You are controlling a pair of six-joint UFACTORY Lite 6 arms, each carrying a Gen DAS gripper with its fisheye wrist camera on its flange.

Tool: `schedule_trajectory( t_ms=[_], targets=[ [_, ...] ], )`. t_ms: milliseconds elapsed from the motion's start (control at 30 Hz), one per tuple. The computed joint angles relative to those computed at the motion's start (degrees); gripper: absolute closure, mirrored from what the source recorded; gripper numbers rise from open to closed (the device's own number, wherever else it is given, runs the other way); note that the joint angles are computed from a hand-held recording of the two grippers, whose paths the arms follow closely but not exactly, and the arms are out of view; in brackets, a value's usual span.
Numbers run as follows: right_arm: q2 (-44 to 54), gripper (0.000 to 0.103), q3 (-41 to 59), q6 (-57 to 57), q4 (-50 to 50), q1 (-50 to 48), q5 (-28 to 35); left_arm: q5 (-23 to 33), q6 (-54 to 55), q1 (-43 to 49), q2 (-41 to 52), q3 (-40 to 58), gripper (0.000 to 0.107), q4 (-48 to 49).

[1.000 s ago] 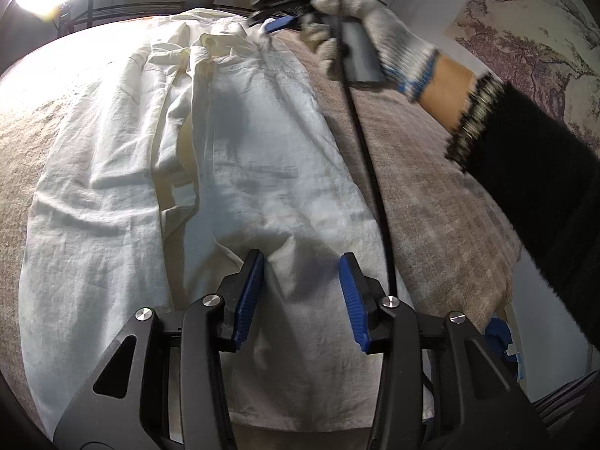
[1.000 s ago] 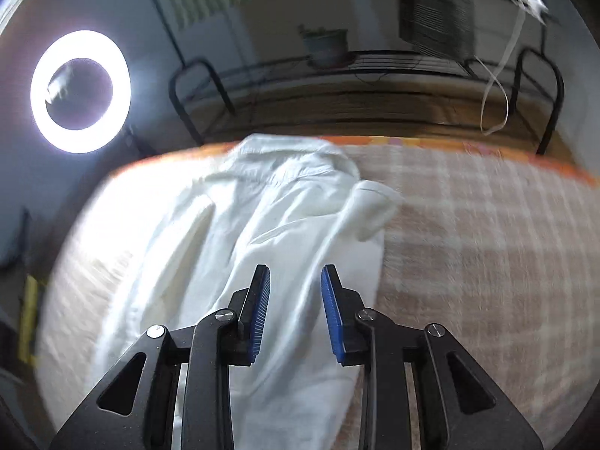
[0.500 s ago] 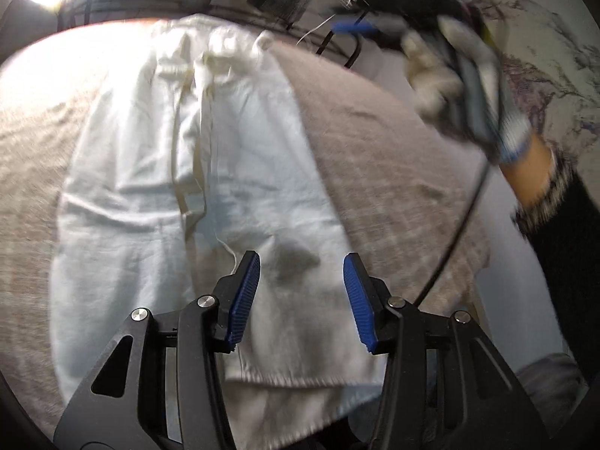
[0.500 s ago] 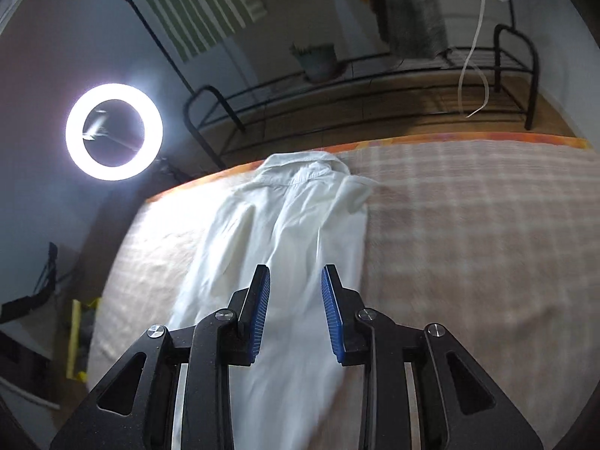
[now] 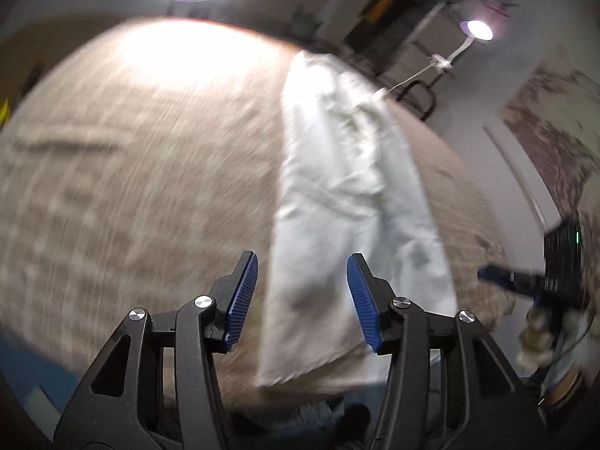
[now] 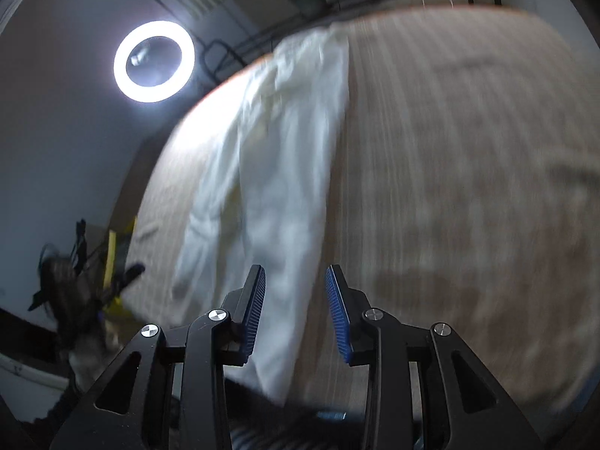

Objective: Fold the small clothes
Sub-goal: 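Grasp the shirt hem with both grippers and lift it toward the collar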

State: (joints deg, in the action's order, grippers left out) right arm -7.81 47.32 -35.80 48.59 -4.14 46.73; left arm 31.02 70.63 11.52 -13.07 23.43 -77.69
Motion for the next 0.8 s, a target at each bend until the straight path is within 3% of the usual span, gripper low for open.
schedule_trajectory(
  t_ms=[167,300,400,433,467,500,533,633,733,800],
  targets=[
    [-3.0,0.071,-11.3,-6.6,8.8,0.6,-0.9,6.0,3.8,5.8,11.0,1.0,0.056,0.5],
    [-0.5,0.071,-14.1,-10.5,12.8,2.7,-2.6,8.0,7.1,5.9,9.9,-1.9,0.057,-1.5],
    [0.1,0.071,-16.9,-16.2,19.3,2.4,-2.1,9.4,8.6,4.3,12.5,-1.5,0.077,-3.6],
    [0.4,0.071,-17.3,-17.6,21.0,2.1,-1.6,8.7,8.4,3.6,12.3,-1.4,0.093,-3.8],
    [1.0,0.071,-17.6,-19.4,23.1,1.8,-1.2,8.7,8.0,3.4,13.2,-0.9,0.099,-3.5],
    [1.4,0.079,-17.8,-20.7,24.3,1.8,-0.6,10.1,8.5,4.4,14.3,-0.7,0.101,-3.6],
    [1.5,0.096,-18.3,-21.5,25.0,1.8,-0.2,10.3,7.9,4.0,14.6,-0.4,0.103,-4.0],
    [0.2,0.101,-20.2,-21.2,26.1,2.4,-0.6,12.0,5.3,6.3,9.4,-2.1,0.104,-0.9],
    [-5.3,0.101,-22.1,-20.0,25.1,-0.4,2.9,14.8,2.5,9.9,3.0,-4.2,0.105,3.4],
    [-8.2,0.102,-22.9,-19.9,24.5,-2.3,5.2,13.9,2.9,10.3,2.7,-4.8,0.105,4.4]
  ],
)
